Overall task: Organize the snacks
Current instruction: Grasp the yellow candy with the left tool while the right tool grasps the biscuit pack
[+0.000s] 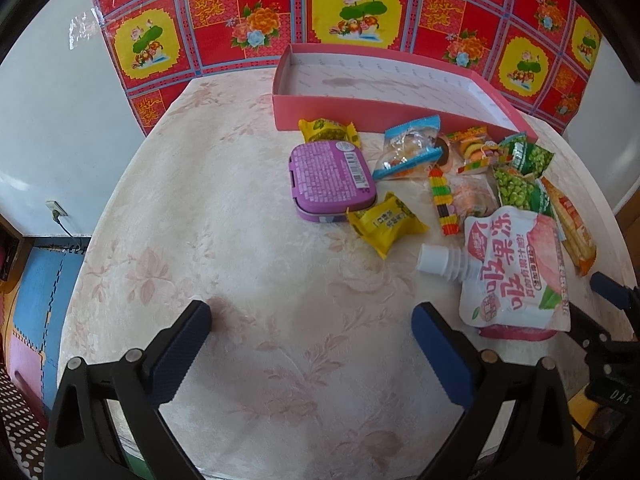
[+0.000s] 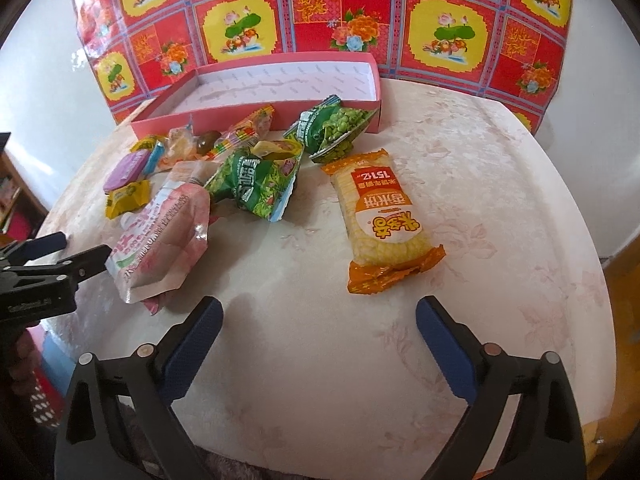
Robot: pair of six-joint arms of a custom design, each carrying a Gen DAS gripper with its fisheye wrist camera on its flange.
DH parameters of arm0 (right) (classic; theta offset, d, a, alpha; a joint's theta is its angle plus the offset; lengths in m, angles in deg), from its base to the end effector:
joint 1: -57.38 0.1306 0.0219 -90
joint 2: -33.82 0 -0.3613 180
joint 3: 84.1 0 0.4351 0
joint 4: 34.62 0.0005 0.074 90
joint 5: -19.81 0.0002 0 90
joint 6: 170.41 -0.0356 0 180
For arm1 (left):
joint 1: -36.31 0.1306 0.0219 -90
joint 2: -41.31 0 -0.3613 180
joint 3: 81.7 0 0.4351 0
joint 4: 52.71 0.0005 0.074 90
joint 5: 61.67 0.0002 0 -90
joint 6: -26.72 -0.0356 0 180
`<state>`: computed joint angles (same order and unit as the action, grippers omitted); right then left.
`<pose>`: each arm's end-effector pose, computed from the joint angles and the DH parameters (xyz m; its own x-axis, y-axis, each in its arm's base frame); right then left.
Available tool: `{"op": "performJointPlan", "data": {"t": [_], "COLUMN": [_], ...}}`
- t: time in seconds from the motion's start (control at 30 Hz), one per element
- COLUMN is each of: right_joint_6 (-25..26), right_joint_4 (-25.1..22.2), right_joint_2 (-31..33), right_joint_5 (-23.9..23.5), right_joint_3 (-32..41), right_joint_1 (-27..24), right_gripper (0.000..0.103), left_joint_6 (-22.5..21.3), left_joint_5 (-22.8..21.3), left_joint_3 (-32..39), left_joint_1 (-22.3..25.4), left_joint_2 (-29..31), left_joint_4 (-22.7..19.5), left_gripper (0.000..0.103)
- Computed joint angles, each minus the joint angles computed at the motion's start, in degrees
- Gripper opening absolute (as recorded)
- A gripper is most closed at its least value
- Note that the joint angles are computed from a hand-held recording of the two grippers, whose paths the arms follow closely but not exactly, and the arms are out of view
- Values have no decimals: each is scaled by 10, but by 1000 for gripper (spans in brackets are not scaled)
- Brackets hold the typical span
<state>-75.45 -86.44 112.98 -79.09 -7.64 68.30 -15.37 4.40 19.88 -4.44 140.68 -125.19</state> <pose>0.4426 0.0905 0.3759 -0.7728 -0.2361 -0.5891 -0.3434 0.9362 0.0753 0.4267 -0.3493 0.4035 -0.8438 -0.1683 -0.5096 -0.1988 0.9800 0.0054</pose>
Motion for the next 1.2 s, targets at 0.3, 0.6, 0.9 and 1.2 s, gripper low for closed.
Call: {"op": "performJointPlan", "data": {"t": [0.3, 0.6, 0.9, 1.2], "right_joint_6": [10, -2, -8, 5], "right_joint_4": [22, 26, 39, 36], "right_joint_2": [2, 29, 46, 53], "right_joint_5": [-5, -4, -9, -33], "right_joint_3": [8, 32, 43, 54], "right_joint_1": [-9, -22, -31, -39], "right_gripper": [95, 79, 78, 78], "left_joint_6": [-9, -35, -27, -28], "left_joint_5": [6, 21, 38, -2], "left_joint_3": [-21, -6, 30, 71], "left_joint_1": [9, 17, 24, 17], "left_joint_2": [-19, -8, 24, 61], "left_joint_4": [37, 73, 72, 33], "left_gripper": [89, 72, 70, 68]}}
